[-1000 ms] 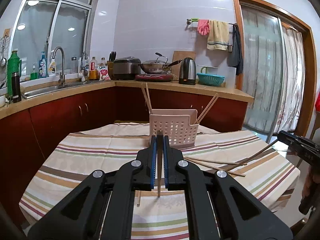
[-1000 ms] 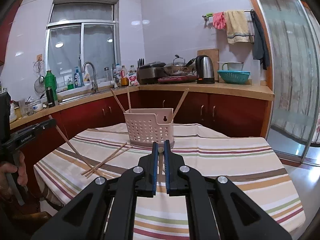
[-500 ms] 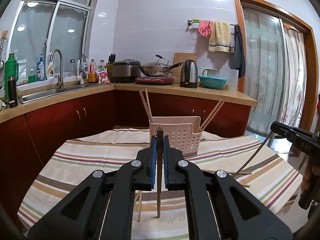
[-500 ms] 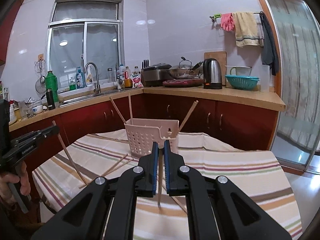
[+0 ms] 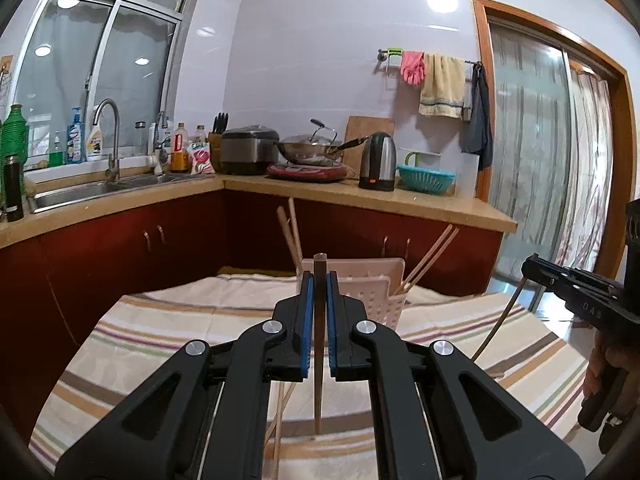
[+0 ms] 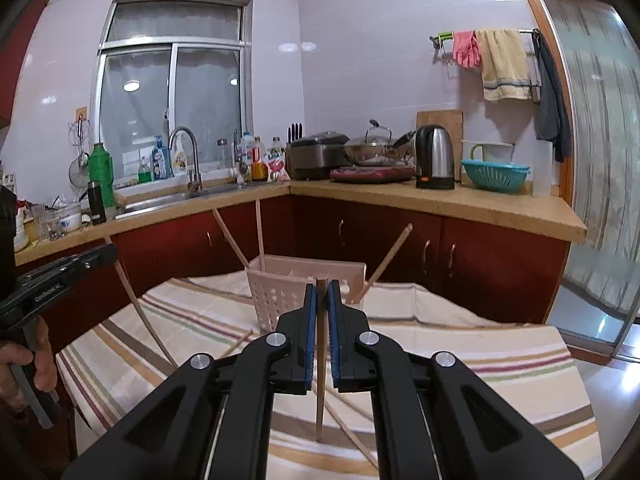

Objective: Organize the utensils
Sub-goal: 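Lift both held chopsticks and carry them over the pink holder, then lower both chopsticks into the holder and open both tools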

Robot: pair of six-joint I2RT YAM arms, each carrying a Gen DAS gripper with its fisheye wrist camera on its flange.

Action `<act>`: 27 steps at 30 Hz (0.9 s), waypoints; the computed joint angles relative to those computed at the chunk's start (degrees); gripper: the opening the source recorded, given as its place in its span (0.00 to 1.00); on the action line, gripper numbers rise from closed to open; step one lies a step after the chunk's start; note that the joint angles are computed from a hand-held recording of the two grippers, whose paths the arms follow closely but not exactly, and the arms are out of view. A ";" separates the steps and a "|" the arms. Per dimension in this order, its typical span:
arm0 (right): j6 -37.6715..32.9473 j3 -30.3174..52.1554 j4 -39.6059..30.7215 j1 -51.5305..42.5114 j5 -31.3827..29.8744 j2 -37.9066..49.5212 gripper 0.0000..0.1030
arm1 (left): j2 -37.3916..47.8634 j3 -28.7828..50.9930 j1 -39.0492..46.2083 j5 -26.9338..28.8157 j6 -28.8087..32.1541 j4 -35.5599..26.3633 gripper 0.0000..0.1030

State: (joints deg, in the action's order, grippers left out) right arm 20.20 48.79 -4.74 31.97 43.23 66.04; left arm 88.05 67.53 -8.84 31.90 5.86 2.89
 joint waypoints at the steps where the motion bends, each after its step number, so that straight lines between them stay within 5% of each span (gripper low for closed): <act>1: -0.81 0.83 -0.08 -0.43 -0.26 -0.08 0.06 | 0.53 1.34 -0.35 0.07 -0.34 -0.07 0.06; 16: -14.85 15.14 8.29 -13.44 -10.24 6.80 0.06 | 14.87 28.75 -7.13 -4.11 -6.13 1.25 0.06; 22: -15.32 18.18 12.97 -18.60 -14.61 12.49 0.06 | 24.42 39.92 -9.28 -9.02 -7.23 2.08 0.06; 27: -11.28 19.48 13.85 -22.57 -19.29 18.10 0.06 | 33.47 50.13 -10.35 -10.66 -7.91 -3.13 0.06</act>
State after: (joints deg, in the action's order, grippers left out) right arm 8.92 68.27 9.11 9.40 23.93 84.14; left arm 121.52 117.66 -19.19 21.24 -2.05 -0.24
